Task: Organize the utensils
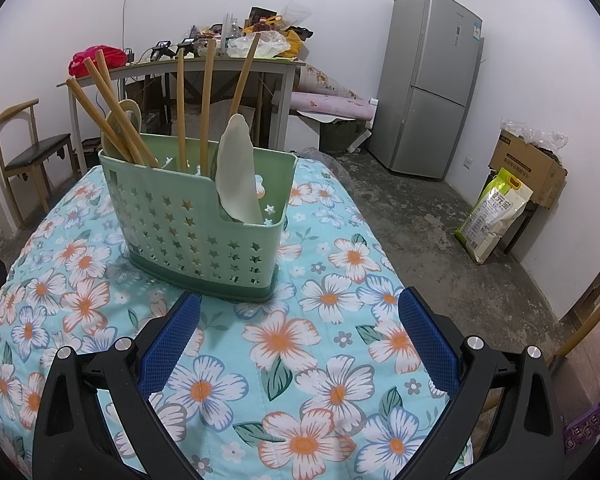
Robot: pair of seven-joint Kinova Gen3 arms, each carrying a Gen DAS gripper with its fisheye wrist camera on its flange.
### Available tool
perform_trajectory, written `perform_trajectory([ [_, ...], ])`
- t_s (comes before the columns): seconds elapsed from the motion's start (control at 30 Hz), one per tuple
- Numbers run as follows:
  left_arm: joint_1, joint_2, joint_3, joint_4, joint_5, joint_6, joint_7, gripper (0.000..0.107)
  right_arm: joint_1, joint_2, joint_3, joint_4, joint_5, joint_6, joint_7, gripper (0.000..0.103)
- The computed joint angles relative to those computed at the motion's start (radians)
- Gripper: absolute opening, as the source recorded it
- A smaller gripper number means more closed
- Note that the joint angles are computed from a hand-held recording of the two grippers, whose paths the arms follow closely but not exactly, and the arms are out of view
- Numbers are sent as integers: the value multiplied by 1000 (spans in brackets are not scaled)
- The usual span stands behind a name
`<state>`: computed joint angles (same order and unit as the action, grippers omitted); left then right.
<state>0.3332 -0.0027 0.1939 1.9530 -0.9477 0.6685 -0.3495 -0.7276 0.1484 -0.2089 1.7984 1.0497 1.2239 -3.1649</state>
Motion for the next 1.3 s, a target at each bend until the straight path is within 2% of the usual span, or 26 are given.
perform_trajectory([
  [1.0,3,-3,4,8,-7,2,13,95,0,-2,-2,-2,0,0,5,97],
  [1.3,0,-1,2,-2,20,7,-2,95,0,-2,-2,-1,-1,0,6,97],
])
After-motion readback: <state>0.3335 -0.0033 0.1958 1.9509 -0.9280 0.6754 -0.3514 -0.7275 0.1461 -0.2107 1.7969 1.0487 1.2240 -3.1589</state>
